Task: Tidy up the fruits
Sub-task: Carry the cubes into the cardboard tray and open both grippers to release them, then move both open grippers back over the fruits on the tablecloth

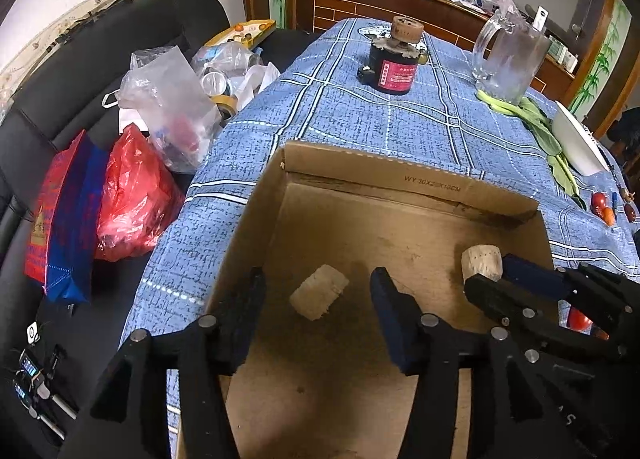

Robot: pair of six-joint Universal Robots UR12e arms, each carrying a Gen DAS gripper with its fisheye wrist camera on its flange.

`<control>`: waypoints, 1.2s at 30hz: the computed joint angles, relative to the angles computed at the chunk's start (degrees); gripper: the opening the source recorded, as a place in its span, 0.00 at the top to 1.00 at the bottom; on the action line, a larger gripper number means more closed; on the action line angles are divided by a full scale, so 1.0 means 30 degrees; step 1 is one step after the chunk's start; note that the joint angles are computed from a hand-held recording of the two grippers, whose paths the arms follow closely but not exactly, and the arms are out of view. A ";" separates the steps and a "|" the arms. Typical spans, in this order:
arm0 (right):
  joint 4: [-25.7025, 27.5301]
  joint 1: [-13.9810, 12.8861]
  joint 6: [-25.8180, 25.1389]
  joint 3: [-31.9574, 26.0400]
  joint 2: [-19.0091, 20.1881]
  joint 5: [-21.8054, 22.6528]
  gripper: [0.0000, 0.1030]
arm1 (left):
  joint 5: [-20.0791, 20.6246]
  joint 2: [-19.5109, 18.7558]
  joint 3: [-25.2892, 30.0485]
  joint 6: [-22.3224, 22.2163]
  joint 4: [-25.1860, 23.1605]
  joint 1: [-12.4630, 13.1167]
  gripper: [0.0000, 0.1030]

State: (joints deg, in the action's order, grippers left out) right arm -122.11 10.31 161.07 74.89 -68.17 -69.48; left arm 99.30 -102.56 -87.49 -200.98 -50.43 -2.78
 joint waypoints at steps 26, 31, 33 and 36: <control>-0.2502 -0.3209 -0.1809 0.5755 -0.5431 0.1529 0.56 | 0.4159 0.2329 -0.2055 -0.1473 0.1503 -0.2867 0.36; -0.2687 -0.5004 -0.2011 0.7270 -0.6863 0.1439 0.56 | 0.4004 0.1957 -0.1623 -0.0991 0.1770 -0.4023 0.33; -0.2699 -0.5667 -0.1964 0.7675 -0.7259 0.1298 0.54 | 0.3968 0.1624 -0.1295 -0.0677 0.1761 -0.4538 0.26; -0.2765 -0.6856 -0.1936 0.8249 -0.7764 0.0788 0.48 | 0.3597 0.0980 -0.0647 0.0062 0.1640 -0.5219 0.26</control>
